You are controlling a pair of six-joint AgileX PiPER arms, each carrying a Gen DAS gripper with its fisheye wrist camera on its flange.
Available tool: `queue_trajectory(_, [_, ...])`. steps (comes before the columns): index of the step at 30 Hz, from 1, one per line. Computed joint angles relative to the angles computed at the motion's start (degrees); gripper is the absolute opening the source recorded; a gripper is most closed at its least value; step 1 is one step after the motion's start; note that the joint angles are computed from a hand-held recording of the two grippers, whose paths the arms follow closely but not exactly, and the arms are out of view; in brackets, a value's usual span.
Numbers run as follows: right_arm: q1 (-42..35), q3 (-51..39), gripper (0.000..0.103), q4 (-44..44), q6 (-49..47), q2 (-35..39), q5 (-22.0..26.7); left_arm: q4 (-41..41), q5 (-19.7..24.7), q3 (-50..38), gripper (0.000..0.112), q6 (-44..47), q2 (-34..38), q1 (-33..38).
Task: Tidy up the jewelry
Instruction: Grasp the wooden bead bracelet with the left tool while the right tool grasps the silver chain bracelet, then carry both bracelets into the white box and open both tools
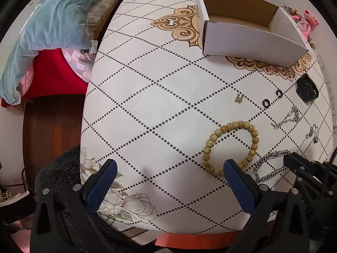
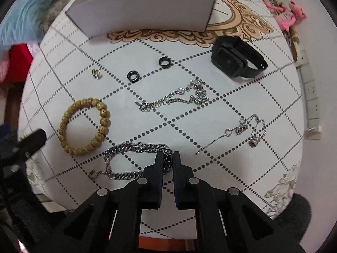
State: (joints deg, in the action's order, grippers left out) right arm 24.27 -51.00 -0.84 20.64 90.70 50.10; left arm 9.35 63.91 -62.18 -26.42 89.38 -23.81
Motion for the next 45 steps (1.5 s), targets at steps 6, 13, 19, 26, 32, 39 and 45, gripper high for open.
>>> queue_trajectory(6, [-7.1,4.2,0.008,0.1,-0.6,-5.4,0.0,-1.3,-0.9,1.2,0.102,0.5,0.0,-0.5])
queue_trajectory(13, [-16.3,3.9,0.008,2.4,-6.1,-13.6,5.2,-8.3,-4.4,2.2,0.102,4.9,2.6,2.3])
queue_trajectory(19, [-15.1,3.5,0.008,2.5,-5.3,-18.0,9.4,-11.4,-7.2,2.9,0.038,7.3,4.2,4.3])
queue_trajectory(26, [-18.2,0.3,0.008,4.5,-9.8,-12.5,6.4,-12.0,-10.2,5.8,0.007,10.7,-0.8,5.7])
queue_trajectory(32, [-21.4,-2.4,0.008,8.6,-13.6,-13.7,8.3,-14.0,-6.7,3.8,0.007,14.8,-6.9,8.1])
queue_trajectory(39, [-23.2,-10.0,0.008,12.9,-17.1,-14.7,13.1,-15.4,-2.8,-6.1,0.007,14.6,-6.3,6.3])
queue_trajectory(45, [-24.5,-23.3,0.008,16.6,-19.9,-10.0,17.5,-18.0,2.2,-20.8,0.007,16.6,-1.2,6.0])
